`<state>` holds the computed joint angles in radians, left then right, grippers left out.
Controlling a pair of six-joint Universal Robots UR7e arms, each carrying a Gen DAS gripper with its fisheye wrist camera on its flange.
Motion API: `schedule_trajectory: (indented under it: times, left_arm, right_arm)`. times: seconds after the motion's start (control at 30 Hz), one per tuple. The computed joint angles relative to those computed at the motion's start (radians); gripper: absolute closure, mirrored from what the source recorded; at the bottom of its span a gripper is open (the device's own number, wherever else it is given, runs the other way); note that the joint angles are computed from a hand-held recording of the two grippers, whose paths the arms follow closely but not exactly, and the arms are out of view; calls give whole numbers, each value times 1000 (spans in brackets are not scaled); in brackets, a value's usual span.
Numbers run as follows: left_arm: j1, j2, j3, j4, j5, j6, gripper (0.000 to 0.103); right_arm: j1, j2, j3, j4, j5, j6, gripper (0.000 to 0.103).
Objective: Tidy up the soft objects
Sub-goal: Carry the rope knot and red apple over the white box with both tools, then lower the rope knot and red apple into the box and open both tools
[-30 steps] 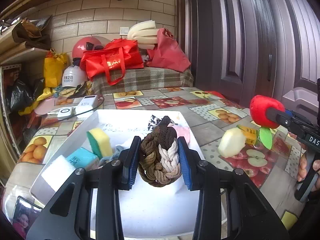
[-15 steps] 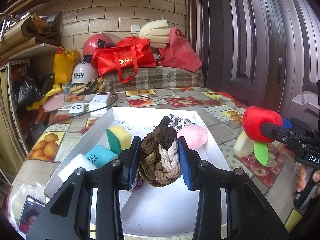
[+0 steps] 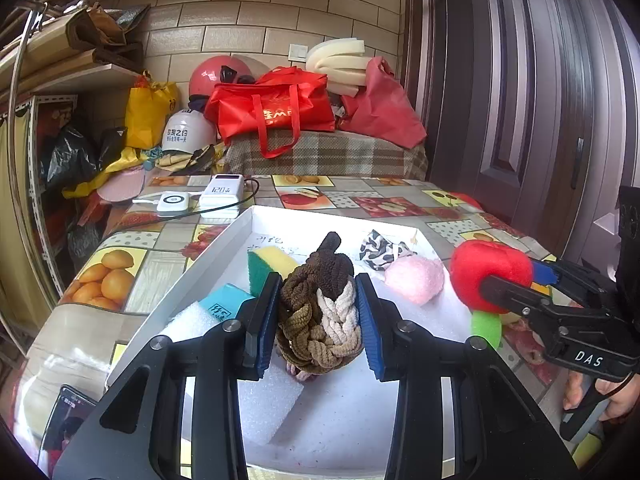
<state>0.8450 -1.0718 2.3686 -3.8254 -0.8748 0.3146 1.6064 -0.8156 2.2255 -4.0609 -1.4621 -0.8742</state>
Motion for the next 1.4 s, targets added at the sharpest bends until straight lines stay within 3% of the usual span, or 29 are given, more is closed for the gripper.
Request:
schedule_trajectory:
  times: [0.17,0.27,0.4,0.67,0.77,0.93,1.17,1.3,1.33,1.4]
  left_arm:
    - [0,5,-3,-2,2,13,67]
    - [0,5,-3,-1,2,10,67]
    - [4,3,-8,24,0,-6,67]
    - [19,15,-50,95,24,-30,67]
    - [23,44,-83,91,52,-5,66]
    - [38,64,-122,116,72,-12,66]
    - [54,53,-139,175,91,-71,65]
    - [43,68,-138,131,125,-54,59]
    - [36,76,-138,110,145,-43,55]
    - [23,96,-137,46,183,-15,41]
  right_arm:
    - [48,26,-61,92,-79,9,47]
    - [53,8,-66,200,-56,17,47]
    - [62,15,-50,209,-43,-46,47]
    - [50,-14,-159,446,-122,158,47]
    - [63,6,-174,418,-141,157,47]
    - [86,62,-194,278,-149,93,47]
    - [90,72,-189,229,-140,62,46]
    - [90,78,-181,195,-123,37,35]
    - [92,82,-180,180,-121,31,23]
    - [92,90,-174,144,-111,19,18]
